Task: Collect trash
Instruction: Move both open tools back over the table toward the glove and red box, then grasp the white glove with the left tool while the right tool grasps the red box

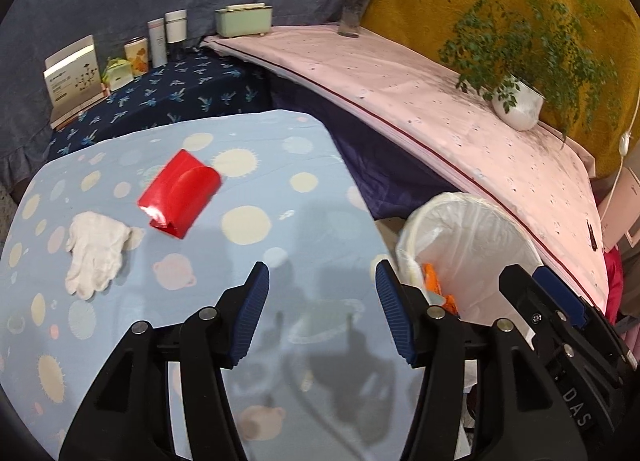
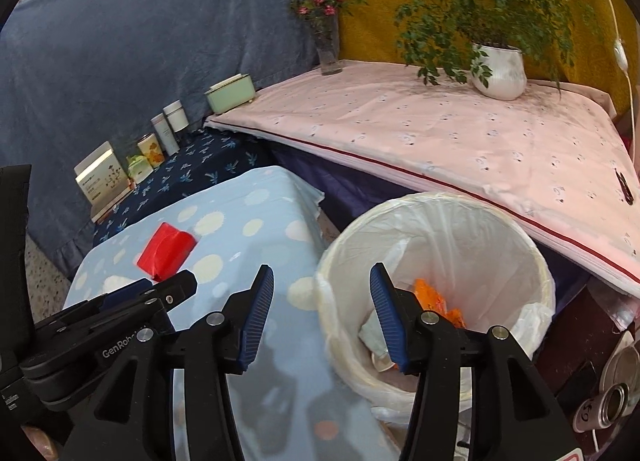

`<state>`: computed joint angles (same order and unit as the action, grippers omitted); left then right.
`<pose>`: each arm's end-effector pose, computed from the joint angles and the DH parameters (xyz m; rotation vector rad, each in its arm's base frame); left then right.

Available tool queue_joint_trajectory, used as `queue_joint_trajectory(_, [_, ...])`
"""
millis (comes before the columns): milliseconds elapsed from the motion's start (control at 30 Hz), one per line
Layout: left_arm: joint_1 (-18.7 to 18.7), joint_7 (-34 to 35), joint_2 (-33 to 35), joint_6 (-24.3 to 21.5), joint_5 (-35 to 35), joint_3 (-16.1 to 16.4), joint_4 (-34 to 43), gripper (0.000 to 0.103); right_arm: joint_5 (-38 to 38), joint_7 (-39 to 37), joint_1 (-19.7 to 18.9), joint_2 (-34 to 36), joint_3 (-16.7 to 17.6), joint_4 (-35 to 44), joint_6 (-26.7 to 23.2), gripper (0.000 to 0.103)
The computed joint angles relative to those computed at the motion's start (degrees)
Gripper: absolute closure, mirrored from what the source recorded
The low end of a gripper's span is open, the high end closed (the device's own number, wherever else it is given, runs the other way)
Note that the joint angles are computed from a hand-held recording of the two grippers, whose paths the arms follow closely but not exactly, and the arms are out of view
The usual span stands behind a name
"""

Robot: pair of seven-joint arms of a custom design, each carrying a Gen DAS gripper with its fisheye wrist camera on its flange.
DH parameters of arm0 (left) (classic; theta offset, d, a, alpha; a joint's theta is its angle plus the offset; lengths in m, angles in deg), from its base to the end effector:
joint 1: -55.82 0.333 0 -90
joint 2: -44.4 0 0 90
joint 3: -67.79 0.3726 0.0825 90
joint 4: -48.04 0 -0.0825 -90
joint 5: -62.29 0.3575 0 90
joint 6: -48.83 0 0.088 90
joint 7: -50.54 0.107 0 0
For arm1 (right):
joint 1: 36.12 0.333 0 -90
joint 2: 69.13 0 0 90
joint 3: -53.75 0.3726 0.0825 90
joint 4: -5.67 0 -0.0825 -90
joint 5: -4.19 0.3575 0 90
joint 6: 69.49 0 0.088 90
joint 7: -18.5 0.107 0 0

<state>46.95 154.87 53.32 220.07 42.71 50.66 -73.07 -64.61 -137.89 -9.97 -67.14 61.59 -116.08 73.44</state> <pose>0.5529 -0.2326 0.4987 -1.5294 2.2204 -0.9679 0.4574 0.3138 0.4976 -1.2083 2.0415 -0.7673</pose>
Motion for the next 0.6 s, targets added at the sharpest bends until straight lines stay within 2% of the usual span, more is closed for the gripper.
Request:
queue_joint_trajectory(100, [1.02, 0.43, -0.13, -0.28, -0.92, 0.43, -0.04, 0.049, 0.80, -2.02, 0.66, 1.70, 0.28, 2.42, -0.49, 0.050])
queue_joint_trajectory(400, [3.74, -2.27, -0.17, 1.44, 1.36, 3.65, -1.21, 0.033, 3.90, -7.91, 4.12, 7.89, -0.99, 10.25, -0.52, 0.044])
queue_joint_trajectory(600, [5.30, -7.52, 1.47, 1.30, 7.65, 7.52, -0.39, 0.025, 7.62, -12.60, 7.03, 13.45, -2.94, 17.00, 0.64, 0.041])
